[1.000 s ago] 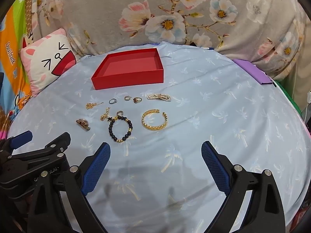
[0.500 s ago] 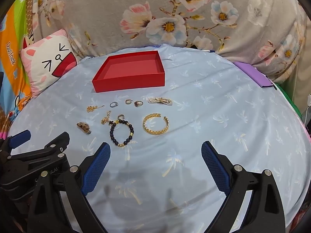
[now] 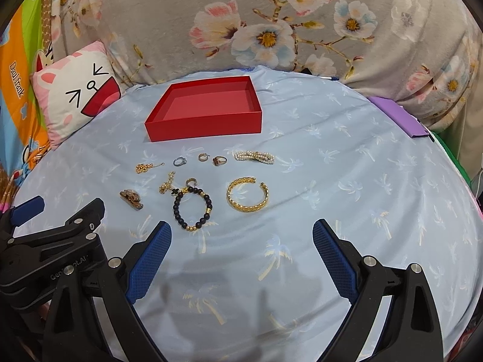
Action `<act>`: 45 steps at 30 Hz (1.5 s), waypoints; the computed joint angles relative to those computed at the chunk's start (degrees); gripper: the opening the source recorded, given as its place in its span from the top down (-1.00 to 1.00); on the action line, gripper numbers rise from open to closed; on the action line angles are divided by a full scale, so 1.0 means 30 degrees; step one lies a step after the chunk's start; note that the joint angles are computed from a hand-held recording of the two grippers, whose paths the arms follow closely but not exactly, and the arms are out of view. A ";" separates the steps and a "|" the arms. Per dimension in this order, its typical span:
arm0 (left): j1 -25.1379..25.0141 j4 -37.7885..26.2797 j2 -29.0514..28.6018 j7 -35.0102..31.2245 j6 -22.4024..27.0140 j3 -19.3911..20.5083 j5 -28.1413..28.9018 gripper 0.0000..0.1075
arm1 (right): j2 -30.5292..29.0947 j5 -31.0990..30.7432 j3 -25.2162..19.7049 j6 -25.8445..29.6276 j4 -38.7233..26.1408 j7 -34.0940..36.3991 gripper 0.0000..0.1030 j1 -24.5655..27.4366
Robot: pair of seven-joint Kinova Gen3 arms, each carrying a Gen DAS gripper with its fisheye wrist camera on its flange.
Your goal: Organize jewelry
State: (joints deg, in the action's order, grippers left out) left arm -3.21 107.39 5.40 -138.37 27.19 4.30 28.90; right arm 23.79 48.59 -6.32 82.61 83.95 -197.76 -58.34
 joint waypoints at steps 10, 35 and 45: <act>0.0194 -0.0228 0.0169 0.0574 0.0099 0.0047 -0.0659 -0.83 | -0.0064 -0.0074 -0.0003 -0.0204 0.0202 -0.0068 -0.81 0.0135; 0.0382 -0.0085 0.0238 0.1545 -0.0036 0.0102 -0.1513 -0.82 | -0.0058 -0.0303 -0.0036 -0.0675 0.0498 -0.0305 -0.81 0.0304; 0.0425 -0.0173 0.0294 0.1978 0.0077 0.0136 -0.1926 -0.83 | -0.0037 -0.0308 -0.0010 -0.0682 0.0477 -0.0277 -0.80 0.0307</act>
State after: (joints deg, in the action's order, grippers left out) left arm -1.94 106.87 6.28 -132.44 27.42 4.71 23.12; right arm 23.68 47.66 -6.35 80.56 85.38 -198.59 -57.42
